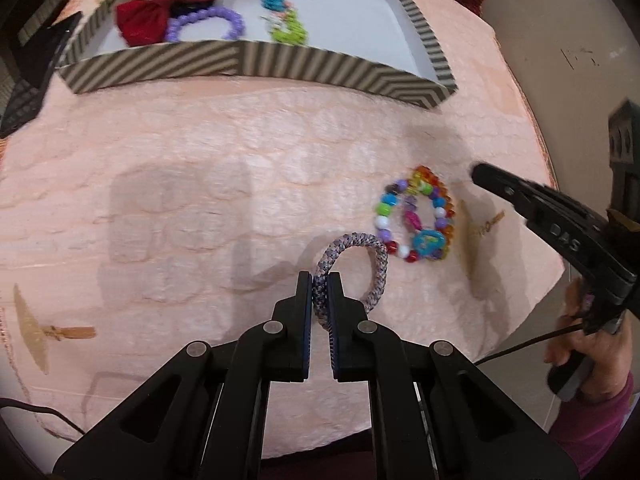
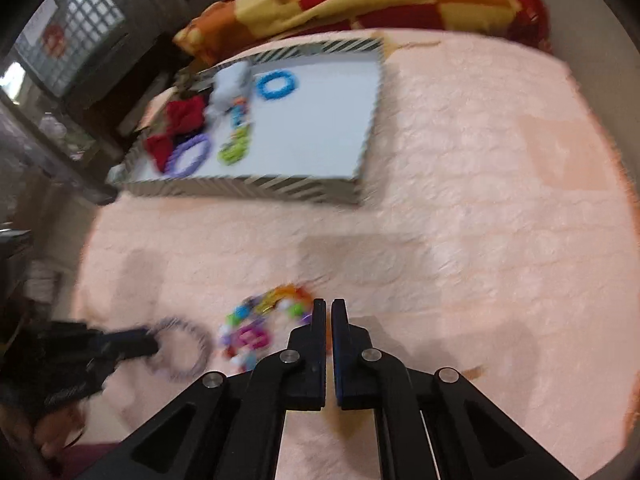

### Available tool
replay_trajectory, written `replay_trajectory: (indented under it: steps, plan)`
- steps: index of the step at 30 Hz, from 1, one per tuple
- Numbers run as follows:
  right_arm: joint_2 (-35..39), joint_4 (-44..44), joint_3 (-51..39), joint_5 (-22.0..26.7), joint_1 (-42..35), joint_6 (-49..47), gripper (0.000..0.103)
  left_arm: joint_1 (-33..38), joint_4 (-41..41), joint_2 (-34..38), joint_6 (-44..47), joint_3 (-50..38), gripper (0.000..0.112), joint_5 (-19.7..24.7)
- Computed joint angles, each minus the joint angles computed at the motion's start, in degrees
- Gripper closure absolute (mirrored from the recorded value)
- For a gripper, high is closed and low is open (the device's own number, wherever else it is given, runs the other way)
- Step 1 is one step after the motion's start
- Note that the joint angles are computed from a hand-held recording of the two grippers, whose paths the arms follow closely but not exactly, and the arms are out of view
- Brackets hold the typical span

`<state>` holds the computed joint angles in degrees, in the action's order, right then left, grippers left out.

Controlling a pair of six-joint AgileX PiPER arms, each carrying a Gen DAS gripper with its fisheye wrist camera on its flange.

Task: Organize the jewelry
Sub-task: 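Lift the grey braided bracelet free with left while right lifts the heart bracelet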

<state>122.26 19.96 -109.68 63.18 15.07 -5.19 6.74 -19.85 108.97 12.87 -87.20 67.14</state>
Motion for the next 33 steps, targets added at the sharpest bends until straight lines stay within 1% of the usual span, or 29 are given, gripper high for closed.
replay_trajectory:
  steps: [3,4,5,6,7,10,11,13,16,18,23,33]
  plan:
    - [-0.38,3.54,1.36,0.98,0.78,-0.59,0.097,1.02,0.24,0.39,-0.19,-1.01,0.106,0.44]
    - [-0.49,4.73,2.07,0.51,1.14,-1.0,0.092,0.94,0.38,0.3,-0.52,-1.06,0.106,0.34]
    - [-0.24,5.49,2.36,0.26,1.62,-0.83,0.084,1.56,0.51,1.16,-0.32,-2.21,0.106,0.53]
    - [0.36,5.32,2.05,0.3,2.22,-0.03,0.079,1.76,0.53,1.17,-0.36,-2.27,0.106,0.5]
    - [1.1,4.86,1.59,0.28,2.84,0.76,0.069,1.98,0.5,1.22,-0.4,-2.37,0.106,0.57]
    - [3.11,1.6,0.04,-0.2,4.8,3.18,0.069,2.6,0.49,1.12,-0.19,-2.4,0.106,0.7]
    - [3.69,0.81,-0.1,-0.57,4.79,4.09,0.071,2.82,0.59,1.11,-0.06,-2.53,0.106,0.66]
    - [3.29,1.76,1.96,-2.48,4.39,3.54,0.082,3.06,0.81,1.02,0.03,-2.84,0.106,0.64]
    - [0.62,4.42,5.05,-3.95,2.79,1.23,0.082,3.53,0.82,0.75,0.29,-2.74,0.106,0.52]
    - [-1.72,5.68,6.58,-4.24,1.02,0.18,0.082,4.27,0.74,1.19,0.46,-3.17,0.106,0.66]
    - [-4.82,10.86,7.65,-4.02,-4.09,-0.94,0.083,5.16,0.67,1.49,0.37,-3.65,0.106,1.11]
    - [-9.42,15.76,11.12,-5.47,-7.9,-1.89,0.083,5.01,1.12,2.28,0.21,-5.5,0.106,1.73]
